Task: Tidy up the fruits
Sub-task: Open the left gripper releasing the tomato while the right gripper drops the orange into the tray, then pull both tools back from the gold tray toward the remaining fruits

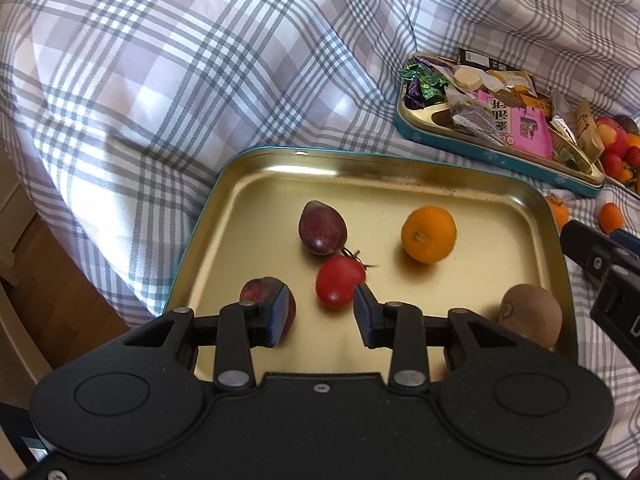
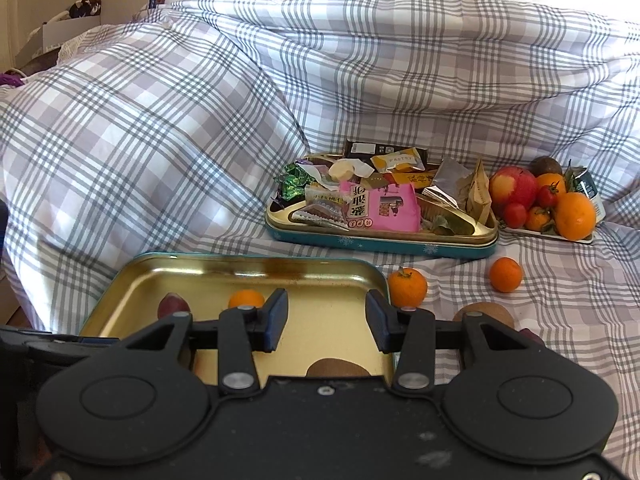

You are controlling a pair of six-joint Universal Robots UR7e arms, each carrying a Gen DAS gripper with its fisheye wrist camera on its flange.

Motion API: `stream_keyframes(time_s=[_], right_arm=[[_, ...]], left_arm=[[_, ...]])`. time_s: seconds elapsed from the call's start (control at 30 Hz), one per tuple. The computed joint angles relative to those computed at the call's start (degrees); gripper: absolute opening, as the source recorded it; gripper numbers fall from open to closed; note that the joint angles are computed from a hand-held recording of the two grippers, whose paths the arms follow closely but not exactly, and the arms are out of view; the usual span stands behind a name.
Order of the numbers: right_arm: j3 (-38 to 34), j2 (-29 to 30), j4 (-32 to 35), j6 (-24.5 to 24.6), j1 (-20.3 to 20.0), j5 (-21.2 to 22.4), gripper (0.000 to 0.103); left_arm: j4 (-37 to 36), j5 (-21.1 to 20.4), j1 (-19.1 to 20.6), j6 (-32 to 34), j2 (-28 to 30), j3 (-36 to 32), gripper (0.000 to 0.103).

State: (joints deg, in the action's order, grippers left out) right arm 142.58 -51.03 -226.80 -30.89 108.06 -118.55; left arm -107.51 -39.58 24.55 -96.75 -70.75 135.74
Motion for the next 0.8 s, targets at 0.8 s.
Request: stream_keyframes(time_s=[0.8], right_arm=[[10.04, -6.37, -7.11, 0.59, -0.59, 3.60, 0.046]], left_arm=[[6.05, -4.96, -8.73, -8.61, 1.57, -0.44, 0.045]])
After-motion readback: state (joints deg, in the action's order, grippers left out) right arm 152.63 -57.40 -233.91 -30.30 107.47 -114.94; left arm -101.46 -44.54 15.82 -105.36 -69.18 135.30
